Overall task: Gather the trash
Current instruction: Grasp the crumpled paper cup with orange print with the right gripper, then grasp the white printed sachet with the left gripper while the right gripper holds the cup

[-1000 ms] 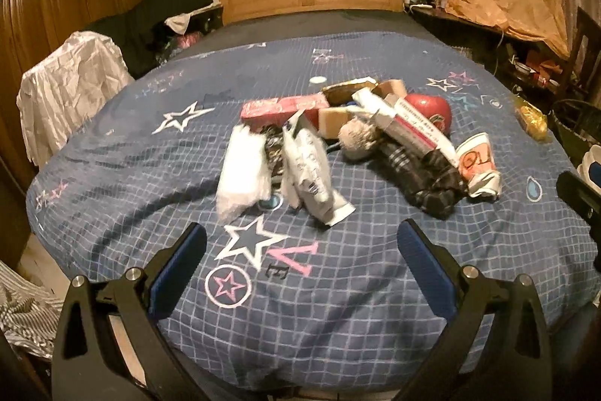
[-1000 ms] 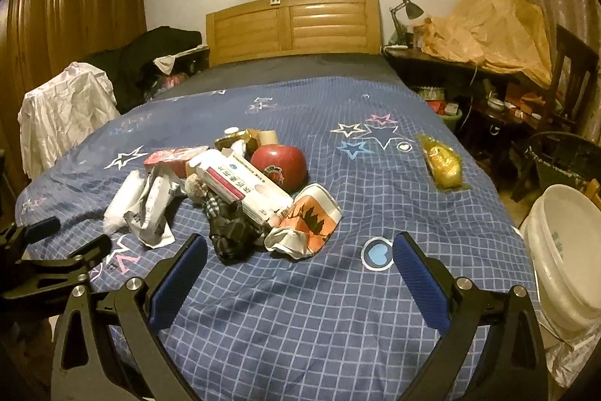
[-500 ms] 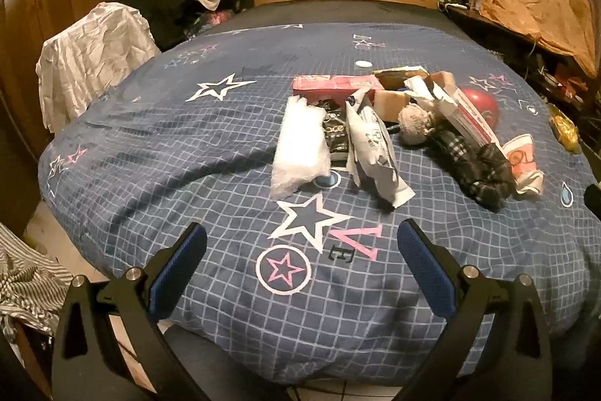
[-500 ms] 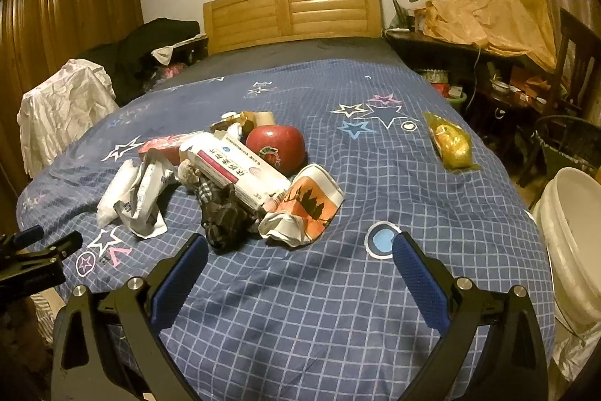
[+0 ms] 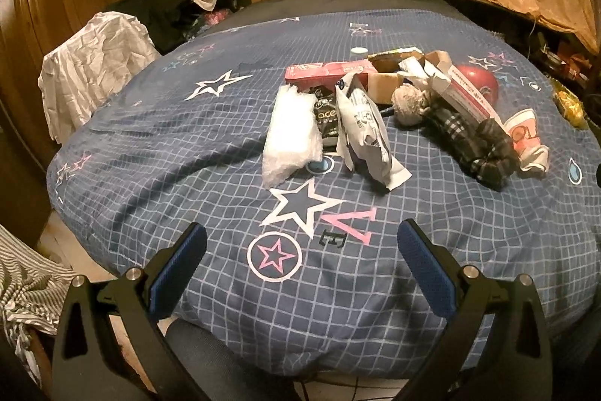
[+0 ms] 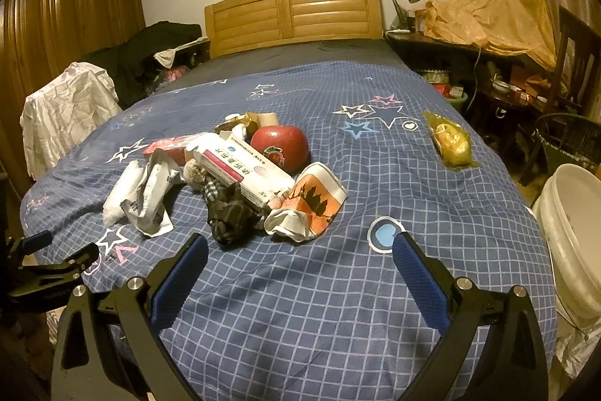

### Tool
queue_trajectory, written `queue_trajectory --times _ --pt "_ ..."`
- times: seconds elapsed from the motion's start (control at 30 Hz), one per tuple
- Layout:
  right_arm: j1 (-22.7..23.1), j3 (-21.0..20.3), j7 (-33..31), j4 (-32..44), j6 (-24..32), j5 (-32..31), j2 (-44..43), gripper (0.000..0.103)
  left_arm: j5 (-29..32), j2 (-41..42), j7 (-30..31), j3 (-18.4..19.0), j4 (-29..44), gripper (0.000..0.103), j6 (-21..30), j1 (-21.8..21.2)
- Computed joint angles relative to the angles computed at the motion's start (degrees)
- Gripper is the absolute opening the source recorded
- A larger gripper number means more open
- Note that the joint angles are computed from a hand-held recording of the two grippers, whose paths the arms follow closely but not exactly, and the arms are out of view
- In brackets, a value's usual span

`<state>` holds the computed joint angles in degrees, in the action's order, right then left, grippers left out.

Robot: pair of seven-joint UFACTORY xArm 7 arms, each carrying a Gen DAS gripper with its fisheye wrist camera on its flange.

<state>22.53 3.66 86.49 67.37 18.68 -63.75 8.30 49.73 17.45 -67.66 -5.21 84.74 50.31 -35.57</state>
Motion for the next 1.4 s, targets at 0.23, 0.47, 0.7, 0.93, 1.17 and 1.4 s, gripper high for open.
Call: queue_trajectory --times 0.23,0.47,0.7,0.93,1.17,1.4 --pt "-0.4 -0.7 0.4 1.0 -1.4 1.1 1.2 0.098 -0.8 0.6 0.6 0.1 0.3 0.098 0.0 0.2" --pt "-0.4 -2.7 -1.6 4.3 -4.2 3.2 5.1 0.090 -2.5 1.7 1.5 0.5 1.0 0.098 -0.2 0.4" --pt "-1.0 -2.9 -14.2 11.2 -6.1 15.4 12.8 0.068 -4.9 3.2 2.7 1.0 1.8 0.098 -1.1 0.7" --pt "-3.6 1.4 -31.8 24.4 0.9 30.6 24.4 0.046 -5.1 2.6 1.7 1.7 0.7 0.098 -3.1 1.0" --pt "-0.9 -3.4 -31.9 19.2 -5.9 35.8 22.1 0.033 -4.9 2.0 0.8 1.7 -0.2 0.098 -9.1 2.4" --pt "5.9 -12.1 -27.5 5.4 -13.6 36.6 12.2 0.032 -8.6 7.4 5.7 2.7 6.6 0.086 -19.6 4.0"
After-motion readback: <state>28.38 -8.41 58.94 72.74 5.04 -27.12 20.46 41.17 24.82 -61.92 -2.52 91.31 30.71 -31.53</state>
